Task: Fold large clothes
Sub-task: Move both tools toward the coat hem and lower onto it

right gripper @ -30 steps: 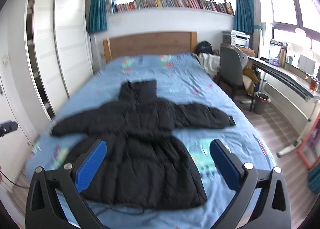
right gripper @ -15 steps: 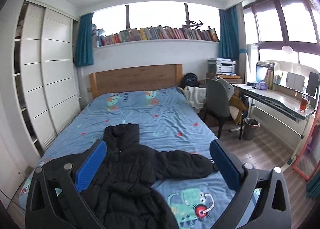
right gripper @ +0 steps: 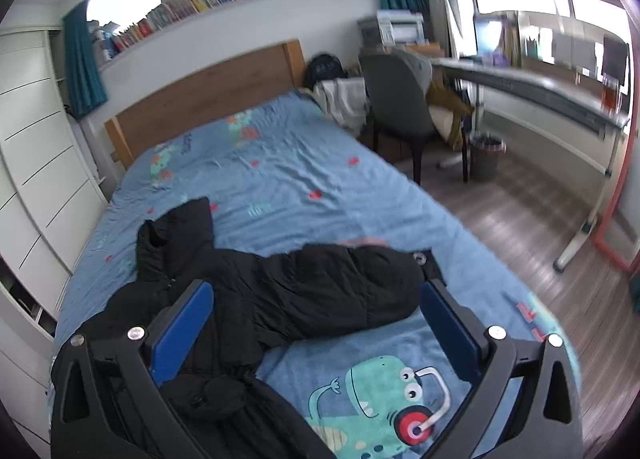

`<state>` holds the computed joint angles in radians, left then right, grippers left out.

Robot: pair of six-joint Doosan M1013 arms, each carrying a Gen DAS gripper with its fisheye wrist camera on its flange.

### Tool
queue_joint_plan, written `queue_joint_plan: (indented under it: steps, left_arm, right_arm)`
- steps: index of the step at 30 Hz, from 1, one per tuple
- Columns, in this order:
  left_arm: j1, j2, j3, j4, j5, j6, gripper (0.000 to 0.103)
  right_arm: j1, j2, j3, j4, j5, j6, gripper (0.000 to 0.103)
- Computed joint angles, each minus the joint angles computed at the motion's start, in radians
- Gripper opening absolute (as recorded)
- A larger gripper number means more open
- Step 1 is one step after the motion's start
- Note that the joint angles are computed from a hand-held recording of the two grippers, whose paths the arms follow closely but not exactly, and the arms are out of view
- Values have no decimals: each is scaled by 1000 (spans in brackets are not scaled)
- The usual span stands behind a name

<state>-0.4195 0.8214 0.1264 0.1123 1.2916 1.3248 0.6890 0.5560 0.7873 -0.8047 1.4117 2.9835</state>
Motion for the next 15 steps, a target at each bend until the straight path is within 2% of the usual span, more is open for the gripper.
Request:
queue_joint_plan:
  steps: [1, 3, 5, 7, 9, 11, 12, 15]
  left_arm:
    - [0, 27, -25, 13, 21, -2, 102]
    - [-1, 37, 2, 31, 29, -7, 102]
    - [0, 46, 18, 37, 30, -13, 102]
    - [1, 26, 103, 27, -3, -23, 102]
    - [3, 20, 145, 12, -18, -35, 102]
    - [6, 40, 130, -1, -7, -39, 102]
    - [6, 33, 157, -3, -15, -43, 102]
    - [4, 29, 193, -2, -7, -46, 102]
  right_arm:
    - [-17, -3, 28, 26, -10, 23, 103]
    - [-52, -20, 110, 76, -72, 81, 103]
    - [-93, -37, 200, 137, -158, 160, 103]
    - [-123, -56, 284, 180, -241, 240, 103]
    - [-154, -75, 371, 218, -337, 329, 103]
    - [-175, -86, 429, 239, -408, 395, 103]
    - [-188, -94, 467, 244, -456, 442, 103]
    - [-210, -97, 514, 249, -515, 495, 103]
